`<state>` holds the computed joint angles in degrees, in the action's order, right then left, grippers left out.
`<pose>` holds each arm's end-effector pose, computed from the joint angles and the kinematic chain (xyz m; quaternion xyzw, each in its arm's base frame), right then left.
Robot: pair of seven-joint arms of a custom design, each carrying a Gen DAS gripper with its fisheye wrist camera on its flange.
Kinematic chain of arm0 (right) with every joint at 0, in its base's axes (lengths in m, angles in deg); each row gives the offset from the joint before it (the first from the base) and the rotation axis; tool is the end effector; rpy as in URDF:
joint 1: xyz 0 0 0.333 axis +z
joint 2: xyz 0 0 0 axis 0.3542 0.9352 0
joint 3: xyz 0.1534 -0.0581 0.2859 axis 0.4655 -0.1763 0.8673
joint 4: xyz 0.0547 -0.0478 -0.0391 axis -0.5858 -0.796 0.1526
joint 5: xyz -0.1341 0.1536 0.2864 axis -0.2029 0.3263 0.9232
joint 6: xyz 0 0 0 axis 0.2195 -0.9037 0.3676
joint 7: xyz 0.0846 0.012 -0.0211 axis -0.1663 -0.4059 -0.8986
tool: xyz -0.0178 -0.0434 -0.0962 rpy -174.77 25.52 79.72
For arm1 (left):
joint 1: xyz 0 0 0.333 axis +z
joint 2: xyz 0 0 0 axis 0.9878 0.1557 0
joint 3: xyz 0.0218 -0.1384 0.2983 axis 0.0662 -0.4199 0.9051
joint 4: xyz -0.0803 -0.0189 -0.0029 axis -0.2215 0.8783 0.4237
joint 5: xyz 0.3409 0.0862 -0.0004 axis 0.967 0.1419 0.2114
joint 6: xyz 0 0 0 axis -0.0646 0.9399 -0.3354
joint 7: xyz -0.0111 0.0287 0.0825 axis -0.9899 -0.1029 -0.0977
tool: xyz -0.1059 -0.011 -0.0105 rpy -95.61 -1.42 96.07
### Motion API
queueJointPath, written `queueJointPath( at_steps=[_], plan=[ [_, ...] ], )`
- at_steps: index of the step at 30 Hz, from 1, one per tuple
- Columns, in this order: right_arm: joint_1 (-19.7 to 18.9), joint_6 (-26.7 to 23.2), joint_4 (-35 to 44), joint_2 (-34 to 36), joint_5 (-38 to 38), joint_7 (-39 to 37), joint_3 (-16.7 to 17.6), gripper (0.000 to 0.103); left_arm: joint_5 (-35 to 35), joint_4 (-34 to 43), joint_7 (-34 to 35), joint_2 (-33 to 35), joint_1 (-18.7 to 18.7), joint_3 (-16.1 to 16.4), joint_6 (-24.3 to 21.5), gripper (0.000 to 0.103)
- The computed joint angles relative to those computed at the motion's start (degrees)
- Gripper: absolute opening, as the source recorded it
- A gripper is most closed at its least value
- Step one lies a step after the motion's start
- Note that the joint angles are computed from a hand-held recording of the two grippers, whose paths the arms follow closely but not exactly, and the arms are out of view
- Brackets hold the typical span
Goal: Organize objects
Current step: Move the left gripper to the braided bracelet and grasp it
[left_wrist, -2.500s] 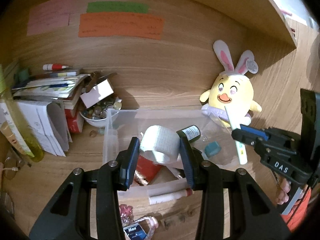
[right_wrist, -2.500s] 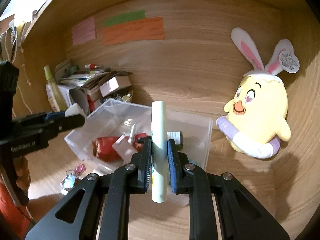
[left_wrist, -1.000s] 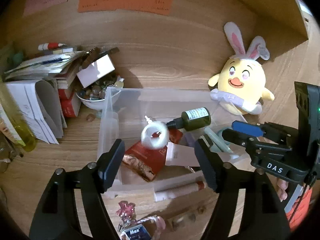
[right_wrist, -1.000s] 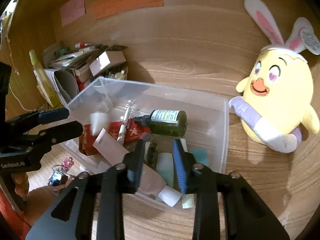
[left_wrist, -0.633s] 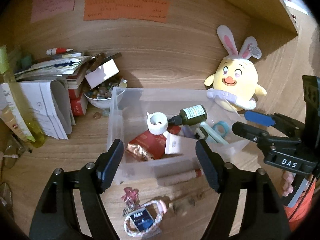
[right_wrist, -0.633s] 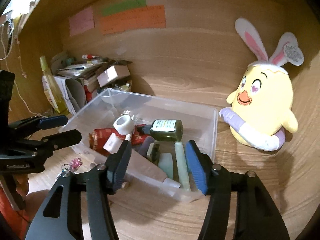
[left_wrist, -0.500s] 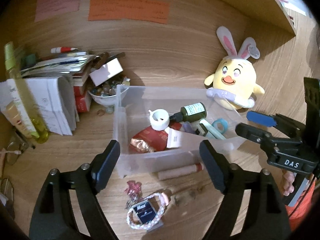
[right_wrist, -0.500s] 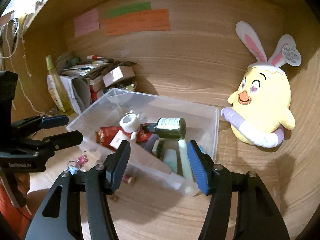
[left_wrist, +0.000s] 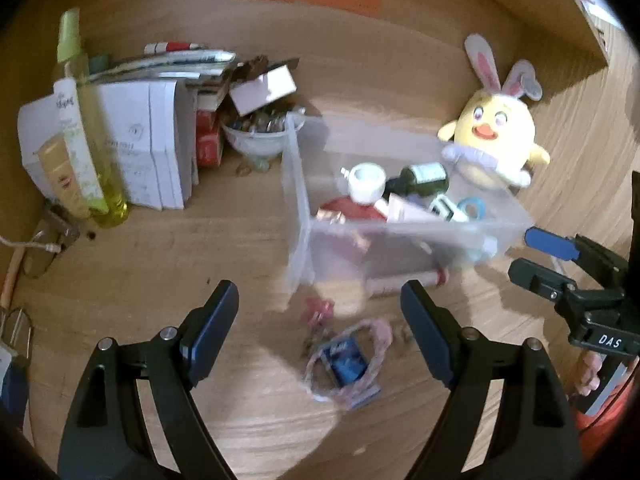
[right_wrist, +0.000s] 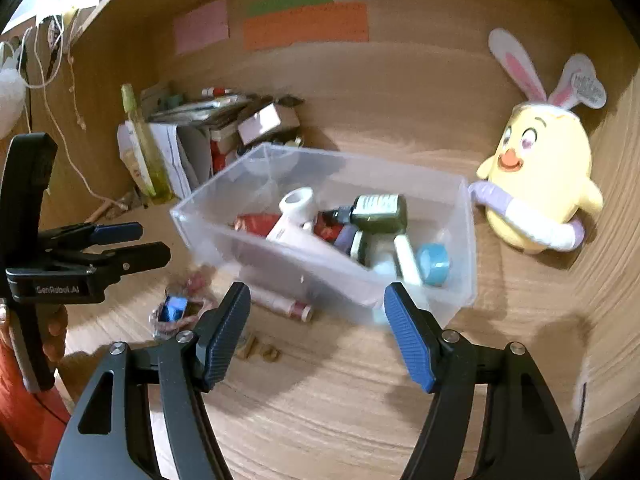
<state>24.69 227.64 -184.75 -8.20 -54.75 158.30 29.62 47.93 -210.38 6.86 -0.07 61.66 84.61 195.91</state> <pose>0.5253 0.1517 0.3279 -0.7338 0.5339 -0.2257 0.3544 0.5276 -0.1972 0.3044 -0.6037 0.6942 -0.3477 0.1812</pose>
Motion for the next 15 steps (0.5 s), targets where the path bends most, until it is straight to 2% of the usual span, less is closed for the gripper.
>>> queueJointPath(
  at_steps=[3, 8, 10, 11, 15],
  plan=[
    [1.5, -0.9, 0.2, 1.0, 1.3, -0.9, -0.8, 0.066, 1.7, -1.3, -0.8, -0.1, 1.9, -1.6, -0.3, 0.083],
    [2.6, -4.2, 1.3, 2.6, 3.2, -2.9, -0.8, 0.066, 2.3, -2.6, -0.2, 0.1, 1.1, -1.2, -0.5, 0.082],
    [2.9, -4.8, 1.5, 3.0, 3.9, -4.2, -0.8, 0.062, 3.8, -2.6, -0.5, 0.4, 2.3, -2.4, -0.6, 0.073],
    [2.7, -5.5, 1.7, 3.2, 3.9, -4.8, -0.5, 0.06, 5.0, -2.4, -0.8, 0.5, 3.2, -3.4, -1.3, 0.065],
    [1.6, -8.0, 2.6, 3.9, 3.9, -6.7, 1.3, 0.046, 9.5, -1.6, -2.4, 0.9, 6.3, -6.4, -2.2, 0.046]
  ],
)
